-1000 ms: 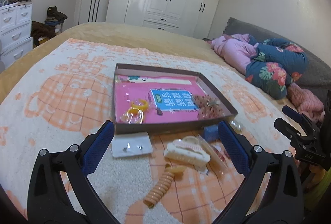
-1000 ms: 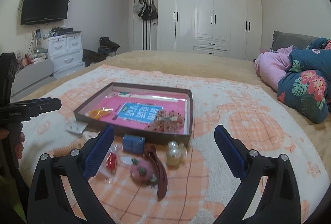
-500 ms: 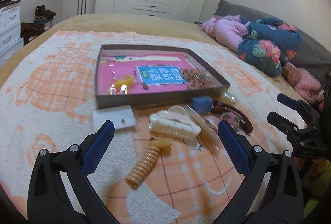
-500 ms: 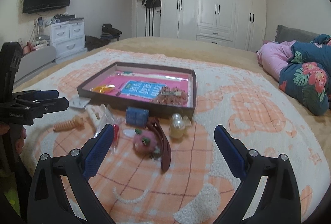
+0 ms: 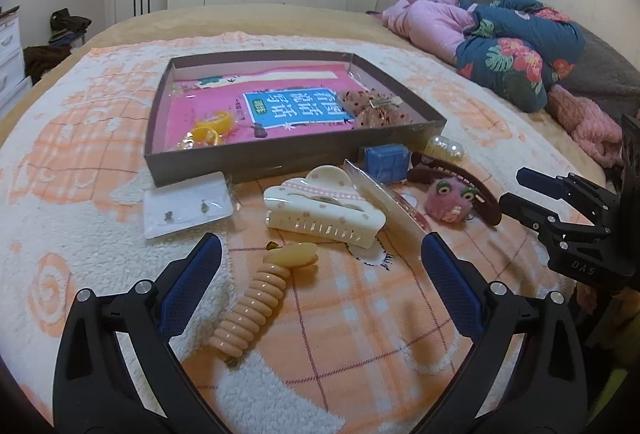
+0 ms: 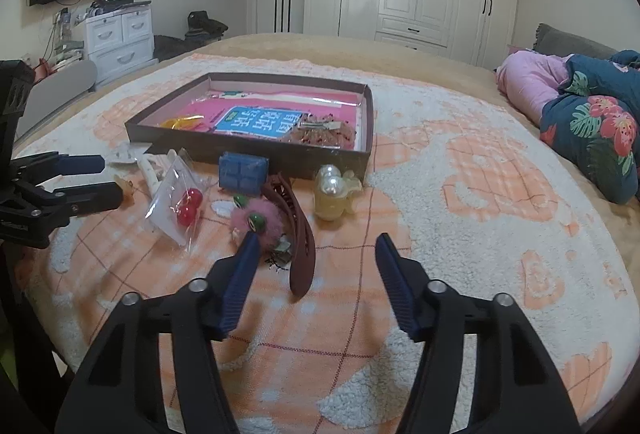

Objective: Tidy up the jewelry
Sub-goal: 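Grasp the white cloud claw clip with left tool while right tool grasps dark red claw clip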

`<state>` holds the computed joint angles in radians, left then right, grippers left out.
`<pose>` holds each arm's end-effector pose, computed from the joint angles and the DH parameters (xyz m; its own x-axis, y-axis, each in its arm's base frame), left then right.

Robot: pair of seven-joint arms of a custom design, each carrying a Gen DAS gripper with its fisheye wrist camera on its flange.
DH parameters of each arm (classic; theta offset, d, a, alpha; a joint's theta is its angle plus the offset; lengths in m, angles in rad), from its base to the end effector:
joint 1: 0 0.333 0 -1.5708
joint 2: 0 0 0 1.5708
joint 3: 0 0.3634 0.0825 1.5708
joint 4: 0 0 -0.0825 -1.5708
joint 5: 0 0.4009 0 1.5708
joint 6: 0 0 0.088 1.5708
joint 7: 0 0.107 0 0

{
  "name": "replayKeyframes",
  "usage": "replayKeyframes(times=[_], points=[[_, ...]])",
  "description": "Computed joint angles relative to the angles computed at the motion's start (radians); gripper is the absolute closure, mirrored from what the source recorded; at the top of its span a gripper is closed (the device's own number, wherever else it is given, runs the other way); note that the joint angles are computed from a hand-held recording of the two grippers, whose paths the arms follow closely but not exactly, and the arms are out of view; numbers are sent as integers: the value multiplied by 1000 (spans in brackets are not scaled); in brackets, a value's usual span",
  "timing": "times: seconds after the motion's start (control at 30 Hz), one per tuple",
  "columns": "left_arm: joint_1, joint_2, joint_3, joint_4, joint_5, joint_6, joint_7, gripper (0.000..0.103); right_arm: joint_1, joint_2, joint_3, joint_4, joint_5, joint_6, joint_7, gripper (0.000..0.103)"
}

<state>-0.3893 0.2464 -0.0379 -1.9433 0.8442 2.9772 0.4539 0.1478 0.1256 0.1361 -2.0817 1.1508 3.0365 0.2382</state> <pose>0.5869 -0.3219 0.4684 -0.1467 -0.9797 0.1363 -0.6757 -0.0014 -0.7371 0.6060 0.1012 0.4670 0.4540 -0.8885 0.0666 -0.5322 -0.3304 -0.7795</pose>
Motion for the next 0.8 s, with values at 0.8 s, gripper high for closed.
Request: replayKeyframes(times=[0.8], points=[[54, 99, -72, 65, -477, 34, 471, 26, -48, 124, 20, 100, -436, -86, 386, 86]])
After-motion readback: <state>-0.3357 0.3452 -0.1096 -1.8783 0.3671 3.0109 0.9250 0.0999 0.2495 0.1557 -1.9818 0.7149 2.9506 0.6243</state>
